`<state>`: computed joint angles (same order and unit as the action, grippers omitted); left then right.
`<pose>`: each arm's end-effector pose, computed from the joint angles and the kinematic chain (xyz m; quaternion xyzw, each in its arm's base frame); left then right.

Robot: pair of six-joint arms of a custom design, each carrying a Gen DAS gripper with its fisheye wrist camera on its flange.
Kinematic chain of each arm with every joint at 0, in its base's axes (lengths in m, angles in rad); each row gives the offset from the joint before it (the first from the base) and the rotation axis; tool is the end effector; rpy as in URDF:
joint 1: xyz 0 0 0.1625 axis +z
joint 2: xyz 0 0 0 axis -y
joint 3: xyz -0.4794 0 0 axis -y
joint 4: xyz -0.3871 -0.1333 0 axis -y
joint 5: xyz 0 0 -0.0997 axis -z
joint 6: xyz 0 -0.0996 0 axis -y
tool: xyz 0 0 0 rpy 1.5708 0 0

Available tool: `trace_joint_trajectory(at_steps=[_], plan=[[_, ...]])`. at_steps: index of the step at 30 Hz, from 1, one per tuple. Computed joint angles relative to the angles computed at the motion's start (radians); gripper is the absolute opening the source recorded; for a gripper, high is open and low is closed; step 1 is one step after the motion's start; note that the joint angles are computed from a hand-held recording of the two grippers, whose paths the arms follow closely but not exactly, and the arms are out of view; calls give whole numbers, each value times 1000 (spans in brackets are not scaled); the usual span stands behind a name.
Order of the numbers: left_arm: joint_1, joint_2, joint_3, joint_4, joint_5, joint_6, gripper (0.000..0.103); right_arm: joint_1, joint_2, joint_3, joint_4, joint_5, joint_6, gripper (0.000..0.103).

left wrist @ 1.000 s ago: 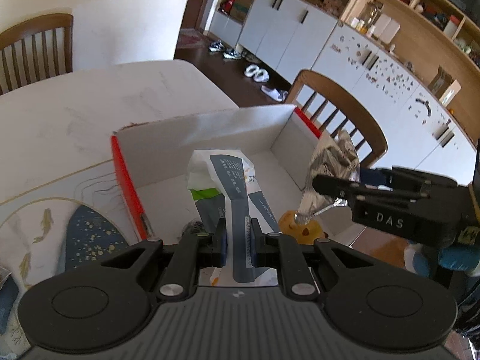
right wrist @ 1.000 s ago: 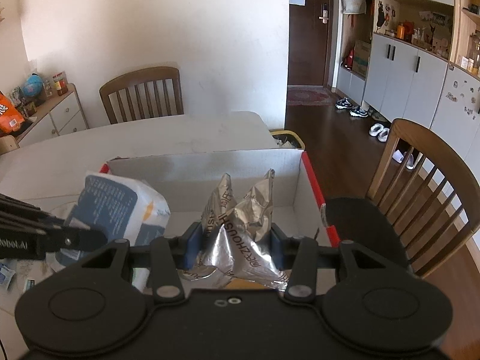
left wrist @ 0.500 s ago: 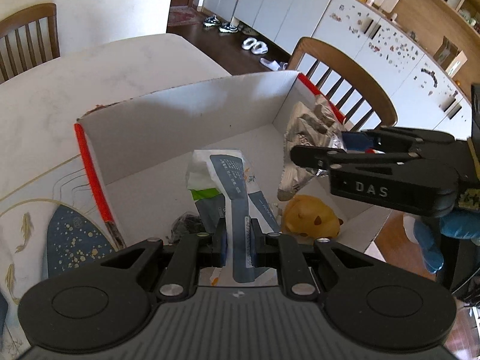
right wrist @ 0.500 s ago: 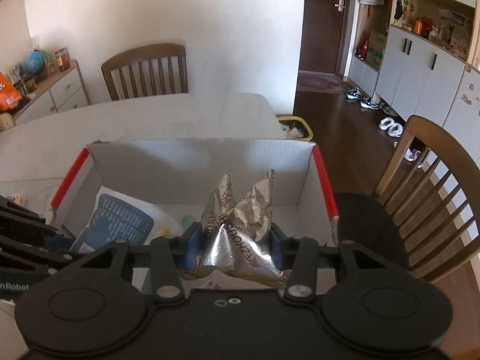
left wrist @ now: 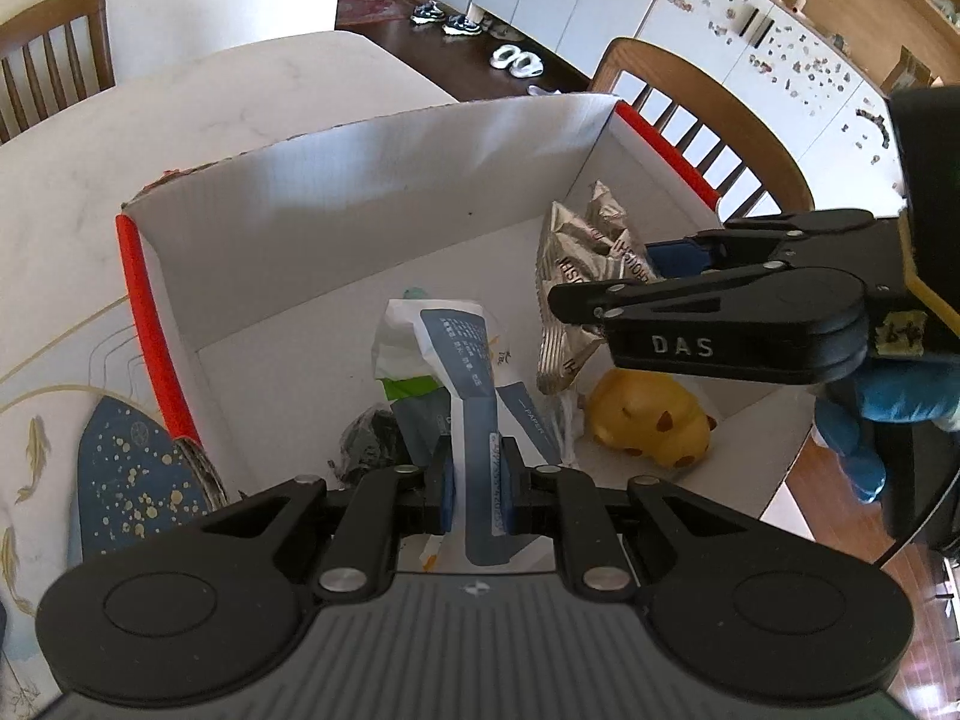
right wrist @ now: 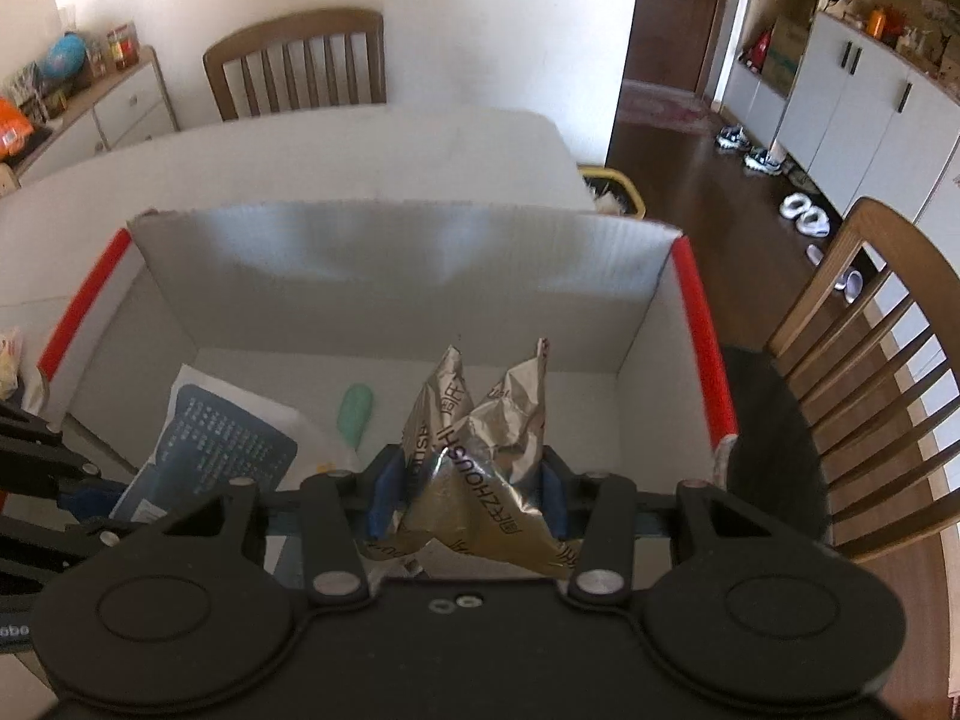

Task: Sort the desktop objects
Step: 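Carry both packets over the red shoebox and lower them inside with both tools, then open both tools to drop the white-and-blue packet and silver foil bag, then raise both open tools out of the red shoebox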

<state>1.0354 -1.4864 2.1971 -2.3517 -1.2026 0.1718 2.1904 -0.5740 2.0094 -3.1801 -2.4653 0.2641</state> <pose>-0.0789 -0.4645 0.3020 0.3342 0.9239 -0.0670 0.1737 0.3727 -0.4267 -0.0049 0.1219 -0.8907 0.2550 0.3560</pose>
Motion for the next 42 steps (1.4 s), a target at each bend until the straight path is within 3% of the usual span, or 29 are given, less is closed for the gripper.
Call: trace_joint_trajectory(at_steps=[14,24,35,39,42], plan=[[-26,25,-17,68,28,2,13,-33,-31,-45,223,61,109,46],[-27,32,-35,100,33,-3,14,-35,-29,-67,273,63,137,50],[-46,14,-27,89,41,-4,35,0,-37,-50,245,31,139,65],[-49,-8,-24,80,17,4,50,18,-55,-39,231,38,139,65],[-53,-24,-24,88,5,1,52,34,-68,-30,219,44,139,65]])
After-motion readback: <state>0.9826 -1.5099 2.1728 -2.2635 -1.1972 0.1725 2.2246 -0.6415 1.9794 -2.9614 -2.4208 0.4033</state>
